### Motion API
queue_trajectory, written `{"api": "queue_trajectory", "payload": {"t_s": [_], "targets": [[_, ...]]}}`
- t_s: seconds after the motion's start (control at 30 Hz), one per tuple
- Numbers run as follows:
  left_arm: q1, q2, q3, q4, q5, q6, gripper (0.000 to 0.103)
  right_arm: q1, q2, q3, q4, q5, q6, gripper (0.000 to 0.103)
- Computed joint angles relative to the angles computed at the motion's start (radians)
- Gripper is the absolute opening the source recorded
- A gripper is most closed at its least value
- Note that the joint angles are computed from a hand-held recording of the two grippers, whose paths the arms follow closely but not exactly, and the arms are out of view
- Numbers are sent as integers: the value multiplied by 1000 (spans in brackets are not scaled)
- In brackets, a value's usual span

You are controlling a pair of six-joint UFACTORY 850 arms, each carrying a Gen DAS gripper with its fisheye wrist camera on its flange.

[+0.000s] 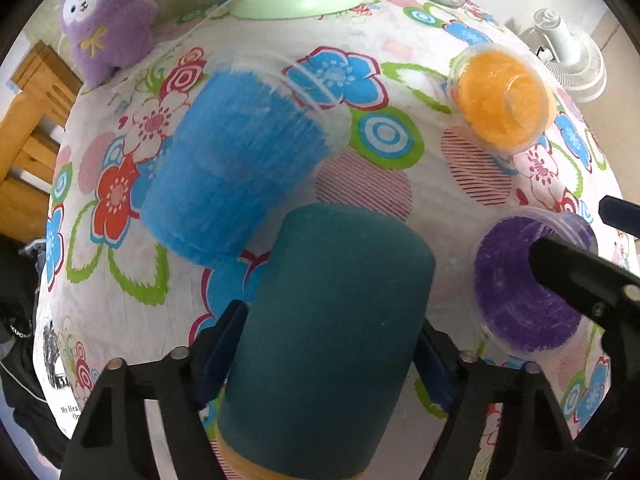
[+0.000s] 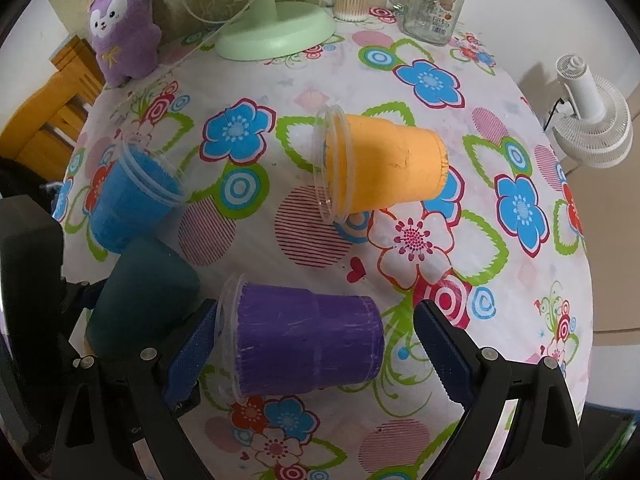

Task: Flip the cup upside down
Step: 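Move the right tool to the dark teal cup and close around its body, then lift the teal cup with the right tool and rotate it upward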

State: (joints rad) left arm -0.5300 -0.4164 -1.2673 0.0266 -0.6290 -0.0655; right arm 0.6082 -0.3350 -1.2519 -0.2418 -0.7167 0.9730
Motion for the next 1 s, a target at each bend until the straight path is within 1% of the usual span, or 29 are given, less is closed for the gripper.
{"api": "queue_trajectory", "payload": {"t_s": [0.13,0.23,0.5,0.57,0.7,0.87,1.0], "targets": [[-22,-3,-2,54,-7,-85,76,0,3,4,17,5,-25,97],[-30,10,5,63,-18,-128,75,1,13,11,22,12,-44,97],[-49,86,52,106,-32,-284,74,6,70,44,40,35,-97,97],[-49,98,45,83,-54,-300,74,6,89,56,50,43,-123,97],[-74,140,81,43,-72,-368,74,3,126,86,76,60,-181,97],[-99,149,91,2,-93,-419,73,-8,172,130,117,77,-256,97],[-128,153,97,-45,-91,-456,73,-21,212,172,134,84,-301,97]]}}
